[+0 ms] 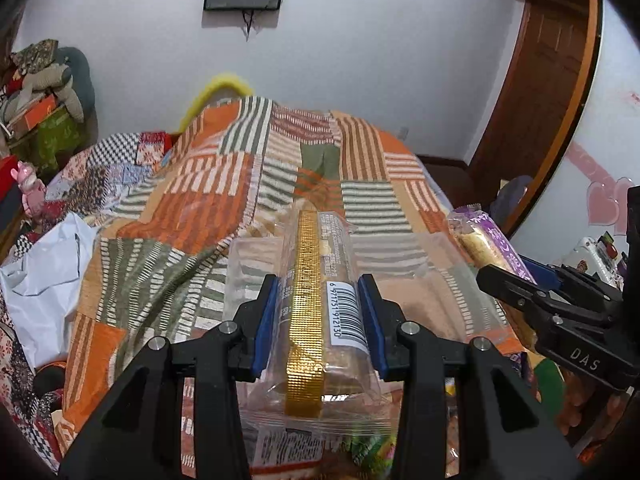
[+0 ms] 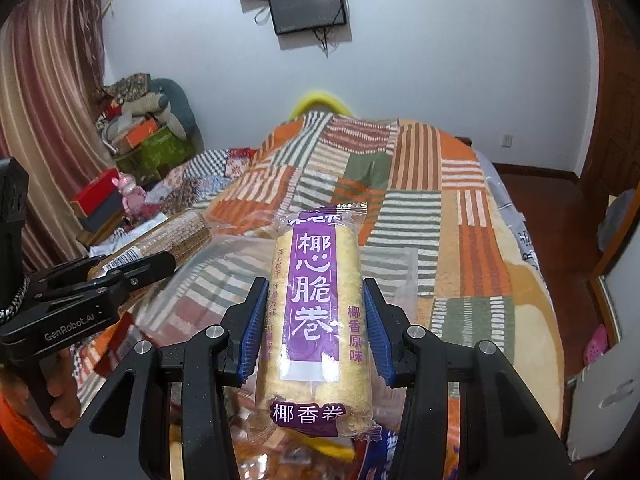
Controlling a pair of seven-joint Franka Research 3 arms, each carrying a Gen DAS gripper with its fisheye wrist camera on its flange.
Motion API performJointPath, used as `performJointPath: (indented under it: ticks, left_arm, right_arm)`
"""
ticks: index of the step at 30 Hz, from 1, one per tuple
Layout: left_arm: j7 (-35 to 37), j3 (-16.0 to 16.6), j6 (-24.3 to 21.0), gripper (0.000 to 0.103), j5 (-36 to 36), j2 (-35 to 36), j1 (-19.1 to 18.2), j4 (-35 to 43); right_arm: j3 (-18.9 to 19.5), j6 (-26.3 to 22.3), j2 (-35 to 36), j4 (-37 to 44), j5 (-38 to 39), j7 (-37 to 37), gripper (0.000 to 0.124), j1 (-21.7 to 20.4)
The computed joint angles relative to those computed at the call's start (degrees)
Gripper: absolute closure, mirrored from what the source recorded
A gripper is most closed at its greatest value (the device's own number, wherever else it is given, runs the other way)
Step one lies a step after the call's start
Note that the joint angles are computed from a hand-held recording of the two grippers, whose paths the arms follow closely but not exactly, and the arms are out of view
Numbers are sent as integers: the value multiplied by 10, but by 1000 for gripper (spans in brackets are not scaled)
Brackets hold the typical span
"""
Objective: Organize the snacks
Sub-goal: 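Carry the bar with the left tool into the clear box while the right tool drops the roll there, then grasp the green-zip cookie bag with the left tool while the right tool grasps the square sponge cake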
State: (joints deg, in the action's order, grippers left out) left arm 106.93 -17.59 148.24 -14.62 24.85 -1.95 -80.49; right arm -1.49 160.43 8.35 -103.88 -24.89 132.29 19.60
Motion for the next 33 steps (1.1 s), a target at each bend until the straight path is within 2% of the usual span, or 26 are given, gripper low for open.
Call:
performJointPath:
  ticks: [6, 11, 13, 18, 22, 26, 33]
  left_arm:
    - [-53, 22, -86, 64, 52, 72, -28, 102]
    - [-74, 20, -182, 63, 65, 138, -37, 206]
    - [-81, 23, -204, 63, 68, 156, -41, 233]
    - [-88, 26, -221, 63, 77, 170, -47, 250]
    - [-90, 27, -224, 63, 79, 169, -47, 248]
    - [-98, 28, -192, 63, 80, 146, -43, 213]
    - [-67, 16, -144, 62, 60, 81, -20, 130]
  right_arm:
    - [12, -37, 36, 38, 94, -90, 81, -11]
    - [21, -60, 53, 55, 171, -165, 81, -22]
    - [18, -71, 58, 61, 182, -180, 81, -19]
    - [15, -93, 68, 72, 204, -206, 81, -16]
    - [9, -105, 70, 80, 202, -201, 81, -11]
    - [6, -92, 59, 69, 198, -192, 80, -8]
    - [7, -72, 29, 42, 173, -168, 80, -3]
